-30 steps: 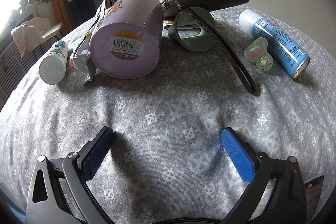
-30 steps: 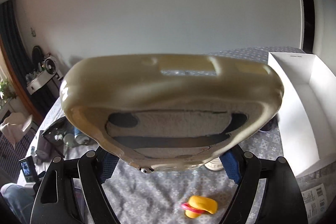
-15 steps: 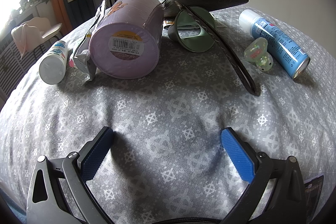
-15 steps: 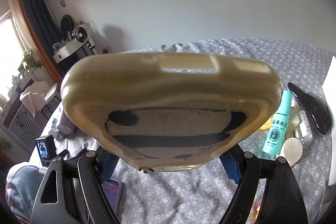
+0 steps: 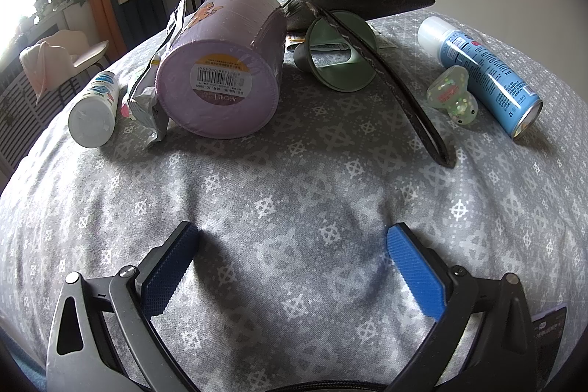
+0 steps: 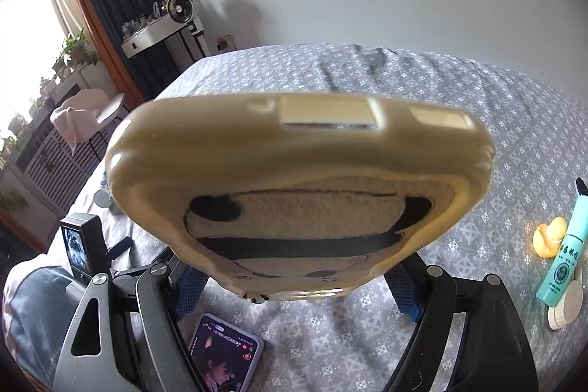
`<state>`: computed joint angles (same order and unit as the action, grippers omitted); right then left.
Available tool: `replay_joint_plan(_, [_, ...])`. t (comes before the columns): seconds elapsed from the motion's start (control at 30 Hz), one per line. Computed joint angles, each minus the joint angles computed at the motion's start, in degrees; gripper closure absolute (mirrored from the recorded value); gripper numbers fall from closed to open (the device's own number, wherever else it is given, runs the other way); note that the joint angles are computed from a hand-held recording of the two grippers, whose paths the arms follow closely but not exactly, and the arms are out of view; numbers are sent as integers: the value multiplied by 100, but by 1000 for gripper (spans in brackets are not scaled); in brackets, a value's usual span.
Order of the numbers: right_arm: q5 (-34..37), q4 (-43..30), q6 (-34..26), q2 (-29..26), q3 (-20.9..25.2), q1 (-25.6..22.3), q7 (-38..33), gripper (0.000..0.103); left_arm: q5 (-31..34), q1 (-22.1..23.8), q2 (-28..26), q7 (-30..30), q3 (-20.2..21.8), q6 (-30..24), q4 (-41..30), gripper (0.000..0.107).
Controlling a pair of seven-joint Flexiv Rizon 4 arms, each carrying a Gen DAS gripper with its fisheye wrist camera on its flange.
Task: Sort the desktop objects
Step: 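Lift the panda phone case with the right tool toward the spray can, then lower the phone case beside the spray can and open the right tool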
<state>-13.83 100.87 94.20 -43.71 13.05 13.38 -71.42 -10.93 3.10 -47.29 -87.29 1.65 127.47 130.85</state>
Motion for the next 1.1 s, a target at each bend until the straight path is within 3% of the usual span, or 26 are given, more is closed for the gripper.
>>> replay_joint_plan(0.57, [165, -1373, -1097, -756, -149, 324, 0, 20, 3, -9, -4, -10, 8, -6, -10, 4])
replay_joint_plan(0.67, [91, -1327, -862, -734, -646, 690, 184, 17, 1, -10, -5, -10, 8, -7, -12, 4])
replay_joint_plan(0.8, [-49, -1080, -268, -634, -1448, 1246, 531, 3, 1, -10, -6, -10, 8, -8, -14, 4])
replay_joint_plan(0.87, [-48, -915, 59, -566, -1721, 1432, 656, 1, -1, -11, -7, -9, 8, -9, -15, 4])
replay_joint_plan(1.1, [6, -380, 398, -228, -1919, 1557, 738, 0, -3, -13, -8, -9, 9, -10, -18, 4])
